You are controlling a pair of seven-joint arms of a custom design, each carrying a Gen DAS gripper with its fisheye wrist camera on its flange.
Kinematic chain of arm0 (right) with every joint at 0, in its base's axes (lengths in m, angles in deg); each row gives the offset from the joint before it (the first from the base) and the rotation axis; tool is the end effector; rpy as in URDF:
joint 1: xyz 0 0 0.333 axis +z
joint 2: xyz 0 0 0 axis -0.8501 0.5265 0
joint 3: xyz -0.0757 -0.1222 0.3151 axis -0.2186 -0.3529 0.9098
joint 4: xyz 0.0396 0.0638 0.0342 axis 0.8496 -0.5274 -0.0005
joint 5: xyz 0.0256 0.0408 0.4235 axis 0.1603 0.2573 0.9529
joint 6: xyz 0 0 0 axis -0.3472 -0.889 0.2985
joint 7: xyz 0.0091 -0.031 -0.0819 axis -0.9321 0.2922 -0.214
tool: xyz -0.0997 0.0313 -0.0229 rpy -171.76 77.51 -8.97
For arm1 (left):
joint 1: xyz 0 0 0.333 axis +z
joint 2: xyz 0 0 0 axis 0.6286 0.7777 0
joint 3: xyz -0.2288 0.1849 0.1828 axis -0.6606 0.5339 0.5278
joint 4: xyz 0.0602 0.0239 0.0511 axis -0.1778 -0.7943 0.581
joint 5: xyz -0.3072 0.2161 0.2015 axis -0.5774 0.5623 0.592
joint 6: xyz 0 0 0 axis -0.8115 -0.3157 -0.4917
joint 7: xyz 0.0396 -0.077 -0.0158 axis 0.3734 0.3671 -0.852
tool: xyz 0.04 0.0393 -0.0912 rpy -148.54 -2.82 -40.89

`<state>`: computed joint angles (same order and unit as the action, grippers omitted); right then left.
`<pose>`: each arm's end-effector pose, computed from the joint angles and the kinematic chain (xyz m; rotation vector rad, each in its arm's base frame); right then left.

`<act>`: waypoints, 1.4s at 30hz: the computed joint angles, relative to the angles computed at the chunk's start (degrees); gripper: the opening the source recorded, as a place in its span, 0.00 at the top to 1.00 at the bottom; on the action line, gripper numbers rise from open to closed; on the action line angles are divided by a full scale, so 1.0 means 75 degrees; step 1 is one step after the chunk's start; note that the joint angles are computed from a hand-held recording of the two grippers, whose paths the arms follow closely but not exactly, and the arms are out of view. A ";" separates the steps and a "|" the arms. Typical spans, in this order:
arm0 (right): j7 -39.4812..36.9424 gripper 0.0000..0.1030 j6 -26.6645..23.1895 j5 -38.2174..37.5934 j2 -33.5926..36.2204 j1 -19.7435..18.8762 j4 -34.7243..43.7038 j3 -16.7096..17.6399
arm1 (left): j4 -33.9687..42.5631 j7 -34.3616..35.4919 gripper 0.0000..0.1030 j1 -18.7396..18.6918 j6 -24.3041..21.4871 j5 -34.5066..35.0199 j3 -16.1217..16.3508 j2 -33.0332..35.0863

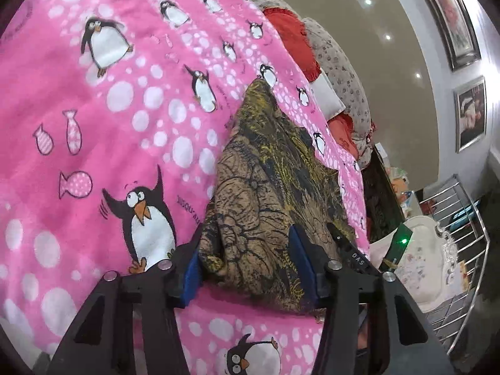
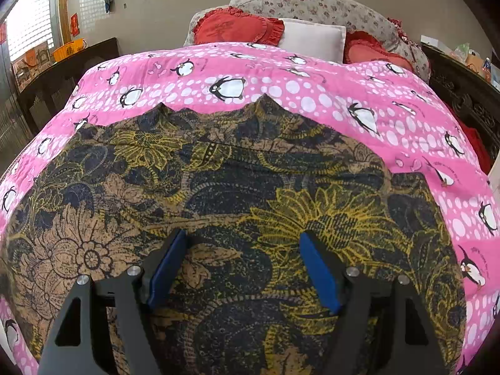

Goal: Fold small clothes

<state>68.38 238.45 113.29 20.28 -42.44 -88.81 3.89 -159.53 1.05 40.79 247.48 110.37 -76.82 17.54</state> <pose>0.5479 0.1630 0.4627 -2.1643 1.2077 -0.4446 0.2960 -0.2380 0.4399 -2.5171 0.9287 -1.4883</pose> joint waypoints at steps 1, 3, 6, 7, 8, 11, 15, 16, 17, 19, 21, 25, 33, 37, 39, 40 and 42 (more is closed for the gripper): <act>-0.0005 0.24 0.0002 0.0011 0.0001 0.0003 -0.0002 -0.0001 | 0.0074 0.0132 0.69 -0.0041 0.0004 0.0098 0.0039 0.0069; -0.0009 0.24 0.0001 0.0028 0.0009 0.0010 0.0002 0.0000 | 0.0106 0.0196 0.69 0.0078 0.0365 0.0101 -0.0057 0.0199; 0.0010 0.24 0.0025 0.0003 0.0013 0.0013 -0.0006 0.0006 | 0.0069 0.0286 0.70 0.0201 0.0585 -0.0101 -0.0199 0.0214; 0.0008 0.24 0.0026 0.0003 0.0020 0.0013 -0.0001 0.0005 | 0.0006 0.0227 0.73 0.0318 0.0719 -0.0259 -0.0323 0.0161; 0.0010 0.24 0.0023 0.0002 0.0023 0.0014 0.0002 0.0004 | -0.0064 0.0176 0.78 0.0416 0.0824 -0.0416 -0.0425 0.0118; 0.0042 0.24 0.0035 -0.0033 0.0026 0.0012 -0.0001 0.0010 | -0.0238 0.0031 1.00 0.0342 0.0764 -0.0770 -0.0412 0.0117; 0.0233 0.23 0.0016 -0.0269 0.0010 -0.0025 -0.0014 0.0026 | 0.0058 0.0356 1.00 -0.0427 -0.0540 -0.0478 0.0221 0.0132; 0.0387 0.23 -0.0037 -0.0432 0.0008 -0.0051 0.0002 0.0040 | 0.0275 0.0546 1.00 -0.0735 -0.1242 -0.0271 0.0418 0.0084; 0.0577 0.23 -0.0154 -0.0653 -0.0008 -0.0090 0.0034 0.0051 | 0.0542 0.0752 1.00 -0.0912 -0.1839 -0.0081 0.0527 0.0127; 0.1269 0.23 -0.0799 -0.1542 0.0019 -0.0230 0.0321 0.0100 | 0.1256 0.1392 1.00 -0.1123 -0.3346 0.0468 0.0440 0.0219; 0.1761 0.24 -0.1661 -0.2178 0.0093 -0.0293 0.0857 0.0096 | 0.1936 0.1773 1.00 -0.1021 -0.4479 0.1113 0.0037 0.0395; 0.0609 0.24 -0.2787 -0.0520 0.0248 -0.0124 0.1889 -0.0083 | 0.2794 0.1938 1.00 -0.0710 -0.4976 0.2422 -0.0354 0.0929; 0.0433 0.24 -0.7267 0.1005 0.2218 -0.0153 0.5247 0.0145 | 0.4068 0.2146 1.00 -0.0782 -0.4316 0.4350 -0.0018 0.2223; 0.1217 0.24 -0.7722 0.0494 0.2996 0.0148 0.6282 0.0234 | 0.4272 0.2145 1.00 -0.1145 -0.4124 0.4720 0.0280 0.2601; 0.1402 0.24 -0.7756 0.0184 0.3254 0.0251 0.6596 0.0245 | 0.4335 0.2161 1.00 -0.1348 -0.3978 0.4867 0.0454 0.2760; 0.1474 0.24 -0.7731 0.0000 0.3355 0.0312 0.6730 0.0238 | 0.4355 0.2197 1.00 -0.1454 -0.3914 0.4942 0.0545 0.2816; 0.1555 0.24 -0.7676 -0.0339 0.3510 0.0425 0.6941 0.0230 | 0.4447 0.2292 1.00 -0.1655 -0.3782 0.5111 0.0720 0.2967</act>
<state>80.04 180.88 110.74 46.61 -39.25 -36.76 5.61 -126.17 18.23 28.38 219.11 148.71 -71.42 39.79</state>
